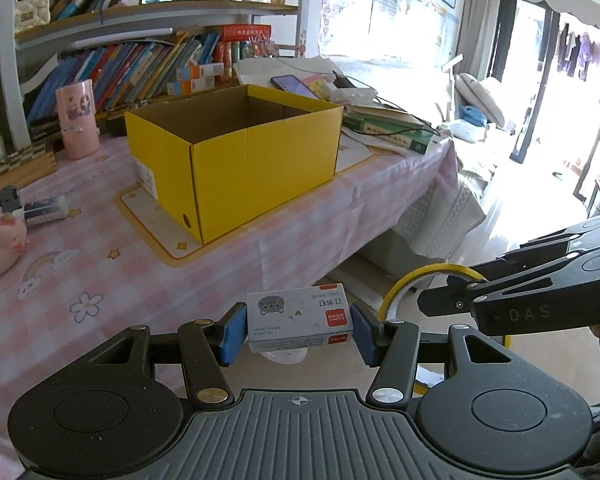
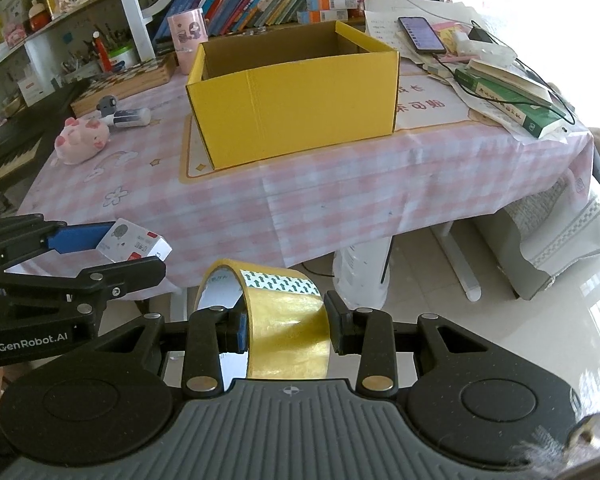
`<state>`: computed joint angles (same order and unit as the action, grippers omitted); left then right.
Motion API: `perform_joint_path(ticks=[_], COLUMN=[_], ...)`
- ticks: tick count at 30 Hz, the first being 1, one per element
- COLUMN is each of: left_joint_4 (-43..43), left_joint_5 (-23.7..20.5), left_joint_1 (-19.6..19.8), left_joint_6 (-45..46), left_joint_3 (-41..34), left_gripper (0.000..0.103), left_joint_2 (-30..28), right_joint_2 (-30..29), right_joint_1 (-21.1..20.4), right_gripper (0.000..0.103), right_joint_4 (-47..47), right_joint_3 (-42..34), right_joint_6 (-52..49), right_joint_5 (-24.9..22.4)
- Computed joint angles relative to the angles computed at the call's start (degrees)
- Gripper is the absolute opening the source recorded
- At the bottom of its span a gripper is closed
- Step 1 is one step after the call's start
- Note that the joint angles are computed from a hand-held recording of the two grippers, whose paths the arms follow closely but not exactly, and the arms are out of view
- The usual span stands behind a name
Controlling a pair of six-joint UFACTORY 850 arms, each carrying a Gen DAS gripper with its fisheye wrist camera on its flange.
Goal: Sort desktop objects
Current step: 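Lift the tape roll with the right tool while the left tool lifts the card box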
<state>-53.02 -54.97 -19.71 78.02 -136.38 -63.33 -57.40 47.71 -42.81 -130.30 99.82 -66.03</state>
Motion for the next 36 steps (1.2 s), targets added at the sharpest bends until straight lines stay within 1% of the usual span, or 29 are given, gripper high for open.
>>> perform_joint_path(ticks=[9,20,29,36], left_joint_4=[1.07,1.31,3.03,4.51], left_joint_5=[-0.66,-1.21,-3.09,-5.22], left_joint_1=[-0.22,-0.32,-0.05,-0.01], left_joint_6=[-0.90,-2.06,-4.44,-7.76], left_joint_3=[-1.51,-4.01,-8.30,-14.70], left_gripper=[0.054,0.054,0.054,0.054], left_joint_2=[-0.84,-2.31,-4.79,-8.29], right_joint_2=[0.72,0.30,-1.65,-2.61], right_joint_1=[-0.41,-0.61,-1.24,-1.71], right_gripper=[0.033,0.033,0.033,0.033], right_joint_4=[0.71,1.31,3.71,5.14], right_joint_3=[1.33,0.58,-2.66,-4.41], right_joint_6=[0.07,-0.76,-3.34,-4.98], right_joint_5=[1.06,1.12,1.51,1.49])
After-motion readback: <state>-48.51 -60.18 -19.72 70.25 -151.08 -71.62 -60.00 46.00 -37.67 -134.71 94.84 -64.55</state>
